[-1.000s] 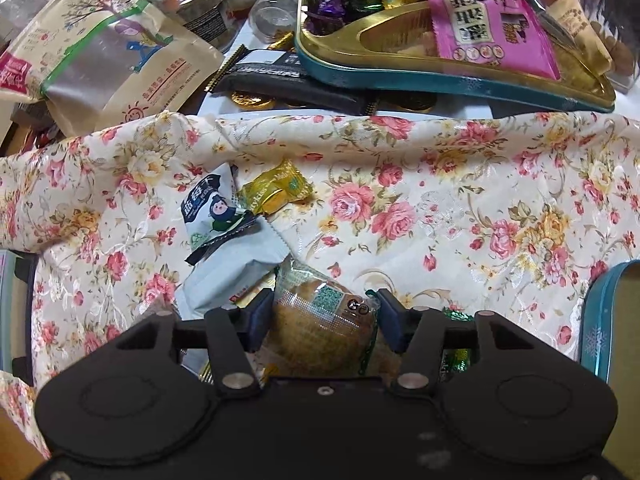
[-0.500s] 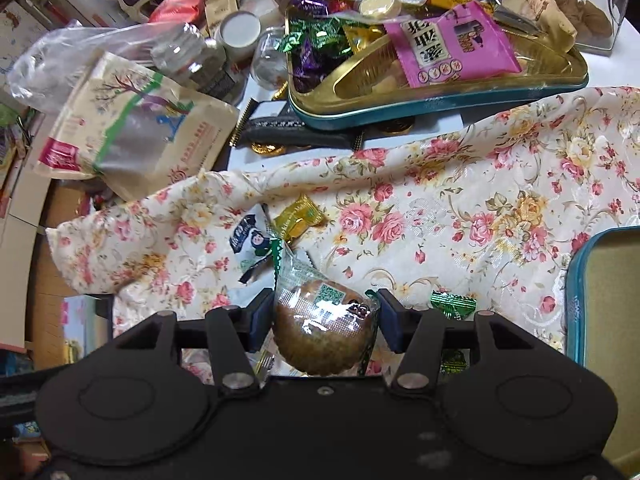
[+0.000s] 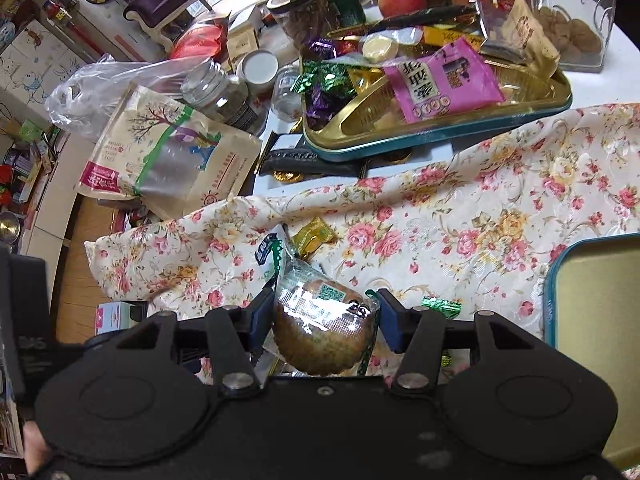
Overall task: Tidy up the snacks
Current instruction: 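Grasp the brown wrapped snack with the left tool while the right tool holds the cookie packet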
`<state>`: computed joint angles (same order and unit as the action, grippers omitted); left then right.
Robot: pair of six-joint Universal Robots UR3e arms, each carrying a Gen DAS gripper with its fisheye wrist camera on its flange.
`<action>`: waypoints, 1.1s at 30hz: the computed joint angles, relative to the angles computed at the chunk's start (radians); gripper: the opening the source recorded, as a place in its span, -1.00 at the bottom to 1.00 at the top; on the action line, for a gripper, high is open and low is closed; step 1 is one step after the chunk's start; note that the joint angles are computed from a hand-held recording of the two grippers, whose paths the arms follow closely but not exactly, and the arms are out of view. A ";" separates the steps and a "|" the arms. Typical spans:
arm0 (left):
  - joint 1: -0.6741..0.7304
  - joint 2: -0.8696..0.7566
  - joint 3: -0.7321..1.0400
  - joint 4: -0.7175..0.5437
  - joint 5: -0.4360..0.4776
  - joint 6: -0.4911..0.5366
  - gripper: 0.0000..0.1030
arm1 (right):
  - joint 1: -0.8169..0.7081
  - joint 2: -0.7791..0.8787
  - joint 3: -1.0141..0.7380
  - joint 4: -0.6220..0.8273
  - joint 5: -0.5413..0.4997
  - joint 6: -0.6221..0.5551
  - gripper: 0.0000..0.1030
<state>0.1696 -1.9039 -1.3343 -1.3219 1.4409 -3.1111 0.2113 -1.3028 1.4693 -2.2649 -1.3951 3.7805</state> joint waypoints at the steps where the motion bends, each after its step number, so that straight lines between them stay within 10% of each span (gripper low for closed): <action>1: -0.011 -0.013 0.008 0.003 0.014 -0.006 0.41 | -0.002 -0.007 0.006 -0.001 -0.005 0.000 0.10; 33: -0.124 0.016 -0.008 0.118 0.145 -0.073 0.09 | -0.061 -0.187 0.142 0.003 -0.051 -0.082 0.11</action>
<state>0.0455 -1.8882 -1.3427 -1.2041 1.5854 -3.1841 0.1501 -1.4897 1.6117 -2.2621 -1.4466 3.6984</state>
